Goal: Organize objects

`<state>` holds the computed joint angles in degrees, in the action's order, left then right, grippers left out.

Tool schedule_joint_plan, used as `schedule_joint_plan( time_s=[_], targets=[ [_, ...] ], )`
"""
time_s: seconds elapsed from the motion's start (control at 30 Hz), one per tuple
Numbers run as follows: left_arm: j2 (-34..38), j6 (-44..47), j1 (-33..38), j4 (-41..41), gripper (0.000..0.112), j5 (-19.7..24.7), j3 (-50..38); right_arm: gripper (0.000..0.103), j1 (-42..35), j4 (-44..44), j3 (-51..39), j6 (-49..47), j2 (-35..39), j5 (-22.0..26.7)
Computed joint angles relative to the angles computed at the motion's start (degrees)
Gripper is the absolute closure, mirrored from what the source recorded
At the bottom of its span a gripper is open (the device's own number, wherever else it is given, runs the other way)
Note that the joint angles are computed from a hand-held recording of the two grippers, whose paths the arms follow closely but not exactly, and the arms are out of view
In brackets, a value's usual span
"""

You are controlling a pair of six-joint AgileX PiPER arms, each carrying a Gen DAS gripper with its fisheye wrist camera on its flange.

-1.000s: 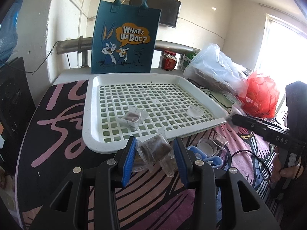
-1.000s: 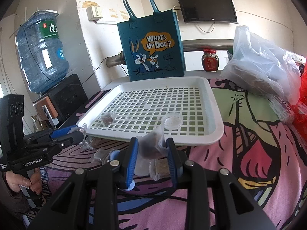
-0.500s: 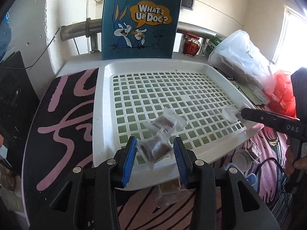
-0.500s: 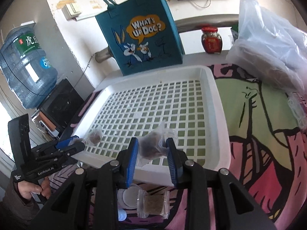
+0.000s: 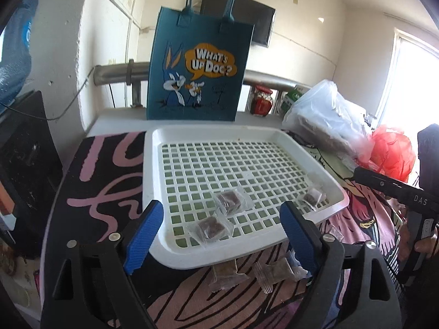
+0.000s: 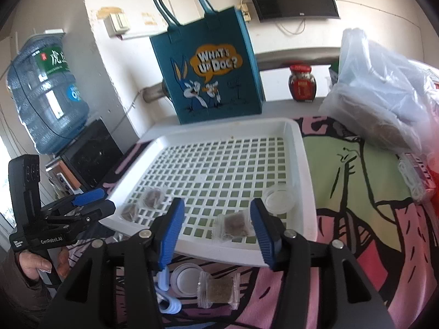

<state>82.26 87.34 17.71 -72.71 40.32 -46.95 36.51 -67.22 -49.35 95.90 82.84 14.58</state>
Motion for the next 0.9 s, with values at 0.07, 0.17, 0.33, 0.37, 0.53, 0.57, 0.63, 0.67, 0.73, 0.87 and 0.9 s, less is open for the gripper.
schedule_joint_plan(
  time_s=[0.07, 0.17, 0.33, 0.37, 0.53, 0.57, 0.63, 0.67, 0.73, 0.87, 0.9],
  targets=[
    [-2.3, 2.1, 3.0, -1.6, 0.017, 1.9, 1.6, 0.046, 2.5, -8.3, 3.3, 8.9, -4.6, 2.4],
    [-3.2, 2.2, 6.5, 0.5, 0.017, 5.2, 3.1, 0.045, 6.3, -8.5, 5.8, 9.0, -8.2, 6.6],
    [-2.7, 1.0, 3.8, 5.4, 0.017, 1.0, 7.0, 0.045, 8.4, 0.2, 7.3, 2.6, -6.3, 6.8],
    [-2.3, 0.4, 3.1, 6.2, 0.017, 0.2, 7.5, 0.045, 8.6, 2.6, 7.1, 0.5, -5.1, 6.8],
    [0.8, -1.9, -1.7, 7.2, 0.017, -5.5, 7.6, 0.045, 8.6, 13.7, 4.7, -11.5, 0.7, 6.8],
    [1.7, -3.4, -2.6, 7.9, 0.017, -6.3, 6.8, 0.045, 8.7, 15.0, 4.1, -12.8, 1.6, 7.5],
    [4.0, -8.8, -4.4, 10.9, 0.018, -8.1, 4.6, 0.047, 8.8, 15.4, 3.3, -13.3, 2.8, 8.6],
    [5.0, -10.8, -4.7, 12.0, 0.022, -8.1, 3.6, 0.049, 8.5, 15.5, 3.2, -13.4, 3.2, 8.6],
    [7.1, -13.6, -5.0, 12.8, 0.031, -7.3, 1.7, 0.055, 7.8, 17.0, 2.5, -15.1, 4.1, 8.5],
    [7.9, -15.9, -6.5, 14.4, 0.065, -8.2, 0.7, 0.059, 7.5, 19.0, 1.1, -17.9, 5.9, 8.3],
    [7.8, -15.6, -6.7, 14.4, 0.077, -8.0, 0.8, 0.061, 7.5, 18.8, 0.7, -18.0, 6.3, 8.2]
  ],
)
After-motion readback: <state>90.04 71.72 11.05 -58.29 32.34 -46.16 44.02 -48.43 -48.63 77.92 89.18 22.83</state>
